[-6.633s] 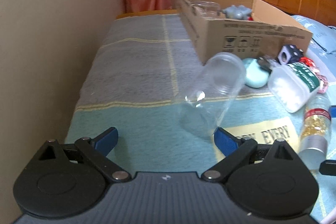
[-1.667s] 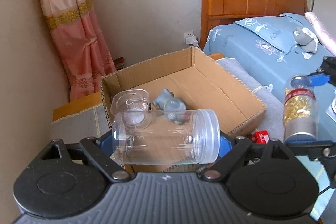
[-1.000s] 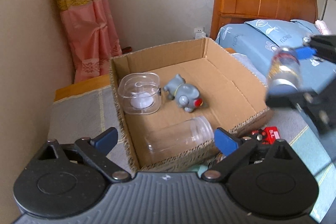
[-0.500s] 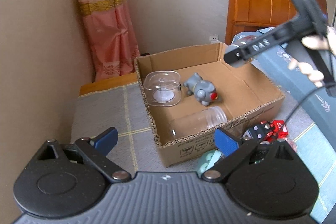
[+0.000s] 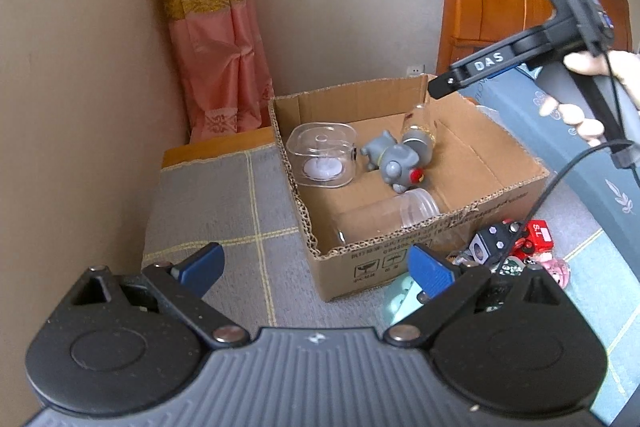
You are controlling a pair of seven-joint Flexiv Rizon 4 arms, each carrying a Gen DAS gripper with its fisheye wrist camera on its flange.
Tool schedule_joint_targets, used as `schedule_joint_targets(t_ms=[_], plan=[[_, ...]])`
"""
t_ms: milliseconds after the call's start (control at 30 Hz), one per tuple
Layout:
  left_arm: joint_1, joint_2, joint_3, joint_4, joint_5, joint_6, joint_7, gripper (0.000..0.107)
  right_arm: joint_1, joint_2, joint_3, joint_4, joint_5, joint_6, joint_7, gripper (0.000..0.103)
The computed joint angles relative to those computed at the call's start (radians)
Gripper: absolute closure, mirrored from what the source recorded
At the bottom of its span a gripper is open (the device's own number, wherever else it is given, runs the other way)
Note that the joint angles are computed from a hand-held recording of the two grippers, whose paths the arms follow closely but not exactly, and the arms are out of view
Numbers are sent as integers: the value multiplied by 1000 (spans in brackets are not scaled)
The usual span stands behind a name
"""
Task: Organize rigid objects
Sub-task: 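Lift the clear jar and capsule bottle into the box and release both, then move both tools back toward the white MEDICAL bottle and pink bottle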
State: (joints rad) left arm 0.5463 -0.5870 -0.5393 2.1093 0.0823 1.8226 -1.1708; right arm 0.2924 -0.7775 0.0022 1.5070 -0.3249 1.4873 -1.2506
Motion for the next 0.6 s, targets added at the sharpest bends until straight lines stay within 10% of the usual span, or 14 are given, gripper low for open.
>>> schedule_joint_targets(t_ms=[600], plan=[[4,3,21,72,55,57,-93,9,251,191,-255,458,107,318,31,0]])
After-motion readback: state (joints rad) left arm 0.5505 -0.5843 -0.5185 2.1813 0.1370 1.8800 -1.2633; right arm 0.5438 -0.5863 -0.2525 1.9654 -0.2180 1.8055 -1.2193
